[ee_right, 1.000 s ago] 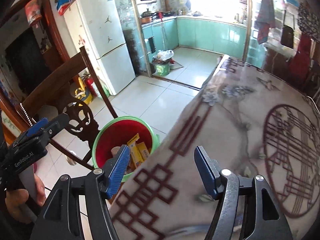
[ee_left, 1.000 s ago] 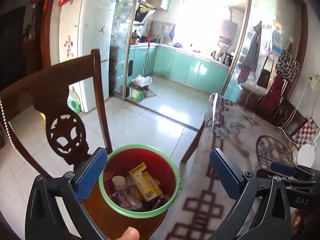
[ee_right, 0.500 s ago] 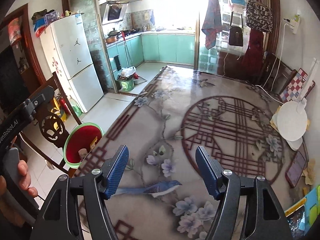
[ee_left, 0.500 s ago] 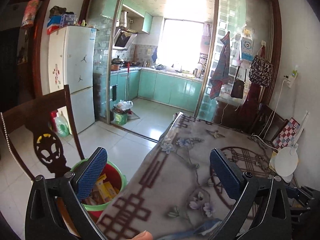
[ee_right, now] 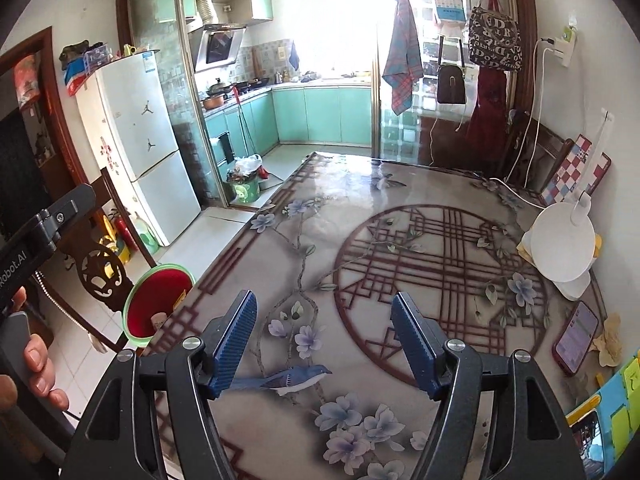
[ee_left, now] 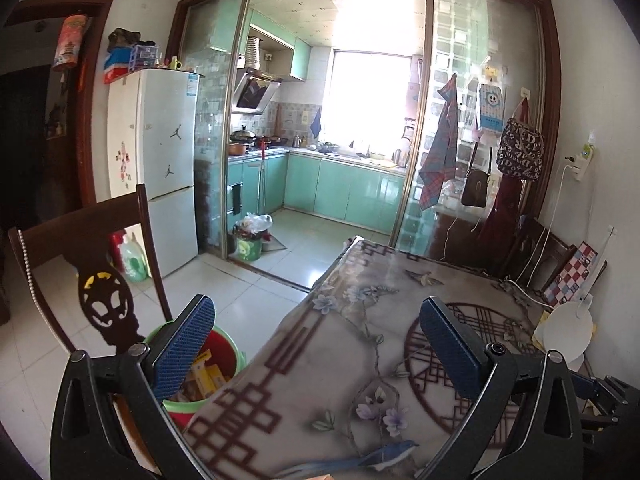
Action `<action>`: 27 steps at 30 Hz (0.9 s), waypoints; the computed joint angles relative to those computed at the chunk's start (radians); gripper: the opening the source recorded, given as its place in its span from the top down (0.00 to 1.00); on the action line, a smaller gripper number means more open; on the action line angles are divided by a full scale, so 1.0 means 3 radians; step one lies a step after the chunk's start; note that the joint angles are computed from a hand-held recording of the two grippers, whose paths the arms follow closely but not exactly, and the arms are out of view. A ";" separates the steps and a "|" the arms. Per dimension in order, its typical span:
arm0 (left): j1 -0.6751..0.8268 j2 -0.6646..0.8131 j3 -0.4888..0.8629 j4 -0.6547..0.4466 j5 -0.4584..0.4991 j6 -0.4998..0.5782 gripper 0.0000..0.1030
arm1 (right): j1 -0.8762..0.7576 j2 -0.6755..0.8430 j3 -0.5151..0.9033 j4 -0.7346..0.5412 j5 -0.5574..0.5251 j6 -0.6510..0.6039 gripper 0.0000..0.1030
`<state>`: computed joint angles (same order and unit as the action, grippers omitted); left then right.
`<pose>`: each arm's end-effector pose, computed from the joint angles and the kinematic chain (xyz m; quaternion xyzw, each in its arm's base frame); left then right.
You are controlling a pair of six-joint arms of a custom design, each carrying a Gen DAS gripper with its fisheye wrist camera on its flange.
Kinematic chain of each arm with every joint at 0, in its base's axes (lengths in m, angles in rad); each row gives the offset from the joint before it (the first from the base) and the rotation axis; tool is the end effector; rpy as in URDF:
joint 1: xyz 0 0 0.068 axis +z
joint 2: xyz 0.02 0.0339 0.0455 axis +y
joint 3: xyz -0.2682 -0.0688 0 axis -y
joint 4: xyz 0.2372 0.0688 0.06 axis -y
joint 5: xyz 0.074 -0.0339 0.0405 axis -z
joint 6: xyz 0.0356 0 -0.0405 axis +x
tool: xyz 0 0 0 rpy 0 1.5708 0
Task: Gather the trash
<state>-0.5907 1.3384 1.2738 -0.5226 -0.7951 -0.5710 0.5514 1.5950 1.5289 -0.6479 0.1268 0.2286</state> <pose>0.2477 -0.1355 0.3642 -0.1748 0.8145 0.0464 0.5512 0.3003 0.1794 0.3542 -0.1199 0.9002 0.1043 0.4054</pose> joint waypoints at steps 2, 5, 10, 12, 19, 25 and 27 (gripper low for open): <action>-0.0006 0.0017 0.0019 -0.0051 -0.0025 -0.0003 0.00 | -0.0005 0.0015 0.0019 -0.0005 -0.0016 -0.0001 0.32; -0.0010 0.0030 0.0050 -0.0113 -0.0044 -0.0029 0.00 | -0.0003 0.0023 0.0024 0.0004 -0.0034 0.0003 0.32; -0.0034 0.0063 0.0085 -0.0148 -0.0075 -0.0019 0.00 | -0.0004 0.0025 0.0020 0.0007 -0.0026 0.0009 0.32; -0.0042 0.0085 0.0107 -0.0169 -0.0074 -0.0016 0.00 | -0.0008 0.0026 0.0021 0.0004 -0.0027 0.0012 0.32; -0.0074 0.0162 0.0202 -0.0277 -0.0183 -0.0078 0.00 | -0.0023 0.0026 0.0015 0.0011 -0.0040 0.0005 0.32; -0.0049 0.0203 0.0235 -0.0302 -0.0120 -0.0109 0.00 | -0.0042 0.0033 0.0009 0.0016 -0.0043 -0.0001 0.32; -0.0067 0.0220 0.0247 -0.0288 -0.0132 -0.0088 0.00 | -0.0055 0.0030 -0.0008 0.0032 -0.0052 -0.0004 0.32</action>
<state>-0.6107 1.4043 1.3479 -0.6089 -0.8348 -0.5973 0.5349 1.6040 1.5264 -0.6384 0.1112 0.2274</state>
